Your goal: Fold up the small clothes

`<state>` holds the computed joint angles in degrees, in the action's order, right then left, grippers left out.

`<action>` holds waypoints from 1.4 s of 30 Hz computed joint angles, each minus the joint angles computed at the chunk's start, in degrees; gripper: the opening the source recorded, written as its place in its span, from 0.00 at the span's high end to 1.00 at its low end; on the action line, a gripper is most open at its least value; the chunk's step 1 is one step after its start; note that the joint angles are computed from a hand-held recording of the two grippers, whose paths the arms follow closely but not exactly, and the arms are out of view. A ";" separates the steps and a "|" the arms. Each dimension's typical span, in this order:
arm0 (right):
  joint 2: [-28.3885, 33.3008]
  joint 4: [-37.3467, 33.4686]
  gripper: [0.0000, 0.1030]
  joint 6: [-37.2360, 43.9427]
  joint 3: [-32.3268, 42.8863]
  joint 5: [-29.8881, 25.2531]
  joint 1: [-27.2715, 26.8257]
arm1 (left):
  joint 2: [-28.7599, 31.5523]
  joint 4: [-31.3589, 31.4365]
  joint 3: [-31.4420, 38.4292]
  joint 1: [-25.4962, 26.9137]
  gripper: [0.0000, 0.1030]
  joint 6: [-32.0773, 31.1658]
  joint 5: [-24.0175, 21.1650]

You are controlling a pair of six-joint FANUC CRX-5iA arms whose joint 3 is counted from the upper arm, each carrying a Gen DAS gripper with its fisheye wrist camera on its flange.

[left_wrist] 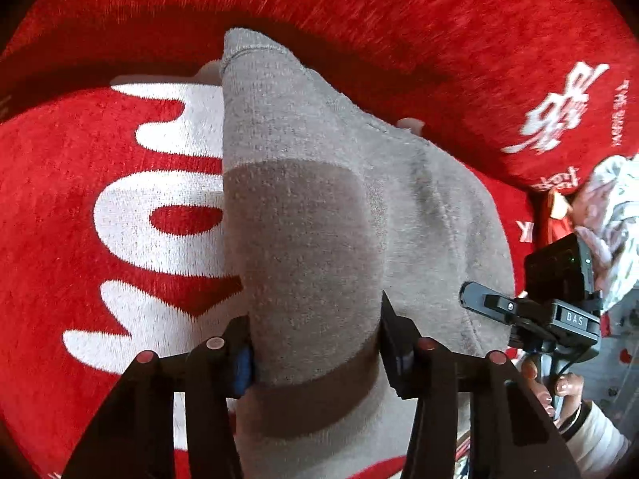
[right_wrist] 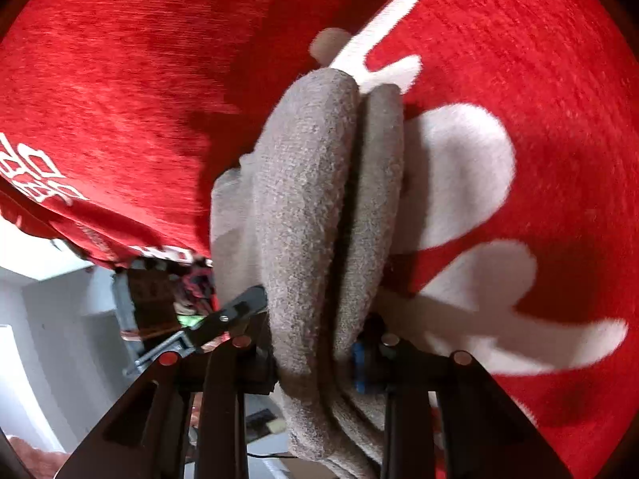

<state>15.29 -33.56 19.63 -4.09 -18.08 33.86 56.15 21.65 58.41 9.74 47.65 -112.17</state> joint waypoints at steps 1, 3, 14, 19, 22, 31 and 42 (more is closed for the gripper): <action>-0.06 1.64 0.72 -2.11 -0.07 0.96 0.64 | -0.34 0.44 -0.03 0.21 0.50 -0.67 -0.42; -0.39 4.83 0.72 -6.31 -0.36 3.55 2.09 | -0.69 1.18 0.57 0.69 0.50 -1.73 -1.65; -0.34 36.05 0.72 -40.22 -3.03 11.88 9.77 | 1.46 3.12 12.39 6.29 0.50 -5.88 -11.55; 0.39 36.84 0.72 -41.83 -2.30 12.23 11.68 | 0.26 -0.35 11.01 9.31 0.50 -9.81 -11.07; 3.46 24.41 0.72 -29.51 4.66 7.35 11.55 | 0.39 -2.89 10.52 10.60 0.50 -11.03 -10.20; 9.85 23.79 0.70 -26.27 16.22 -14.39 9.58 | 6.58 -6.60 19.84 13.03 0.50 -8.83 -9.40; 13.54 29.64 0.70 -23.57 28.70 -48.63 11.02 | -5.59 -10.71 2.33 13.83 0.50 -15.40 6.38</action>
